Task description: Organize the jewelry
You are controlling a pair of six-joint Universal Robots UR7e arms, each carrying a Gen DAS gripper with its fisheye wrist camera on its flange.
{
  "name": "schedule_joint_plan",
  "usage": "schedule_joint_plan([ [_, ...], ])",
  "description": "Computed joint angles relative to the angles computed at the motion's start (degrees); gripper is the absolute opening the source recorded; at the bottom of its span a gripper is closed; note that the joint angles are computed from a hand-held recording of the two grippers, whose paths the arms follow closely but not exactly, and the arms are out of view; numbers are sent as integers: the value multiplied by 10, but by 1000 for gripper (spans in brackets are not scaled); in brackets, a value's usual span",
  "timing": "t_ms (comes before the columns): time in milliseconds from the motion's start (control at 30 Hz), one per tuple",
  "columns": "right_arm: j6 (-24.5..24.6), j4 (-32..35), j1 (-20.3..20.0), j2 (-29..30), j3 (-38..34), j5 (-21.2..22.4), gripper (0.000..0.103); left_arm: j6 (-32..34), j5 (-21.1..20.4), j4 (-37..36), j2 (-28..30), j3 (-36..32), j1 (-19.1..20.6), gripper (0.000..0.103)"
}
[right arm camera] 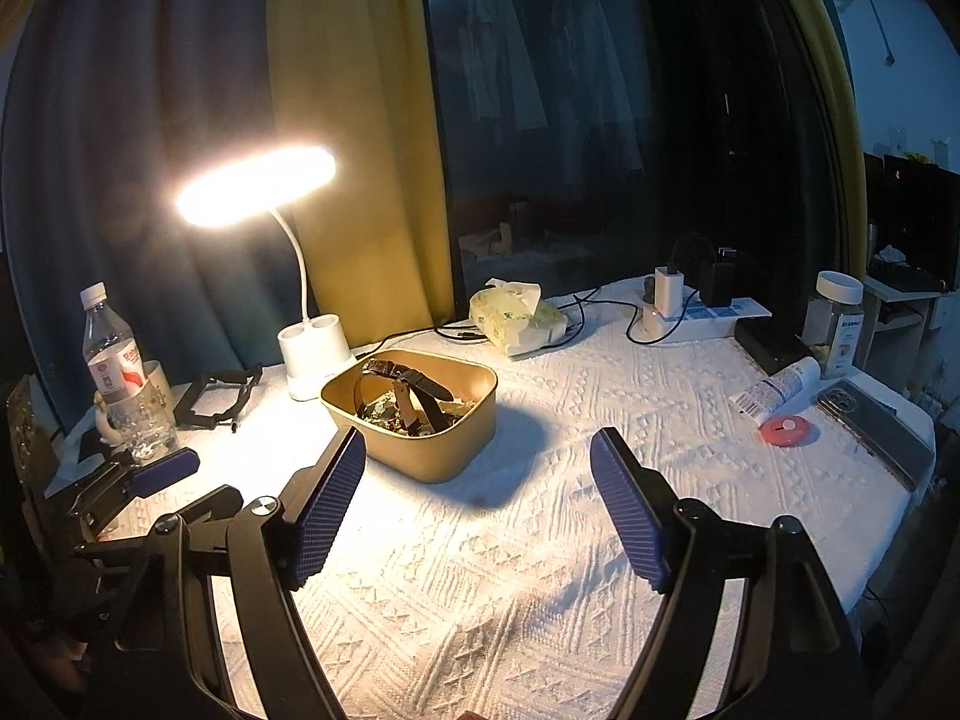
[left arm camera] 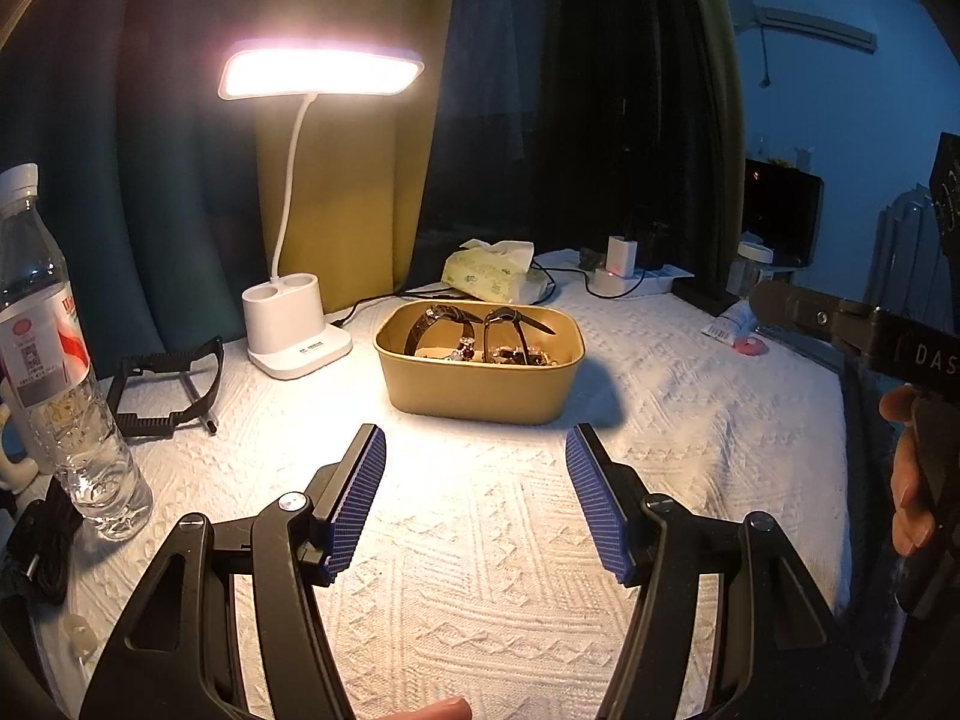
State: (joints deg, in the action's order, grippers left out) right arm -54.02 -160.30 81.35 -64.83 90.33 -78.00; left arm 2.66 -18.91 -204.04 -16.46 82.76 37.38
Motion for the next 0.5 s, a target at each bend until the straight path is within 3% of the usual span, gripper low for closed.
schedule_joint_plan([
  [500, -3, -3, 0, 2, 1, -3, 78, -18, 4, 10, -4, 4, 0, 66],
])
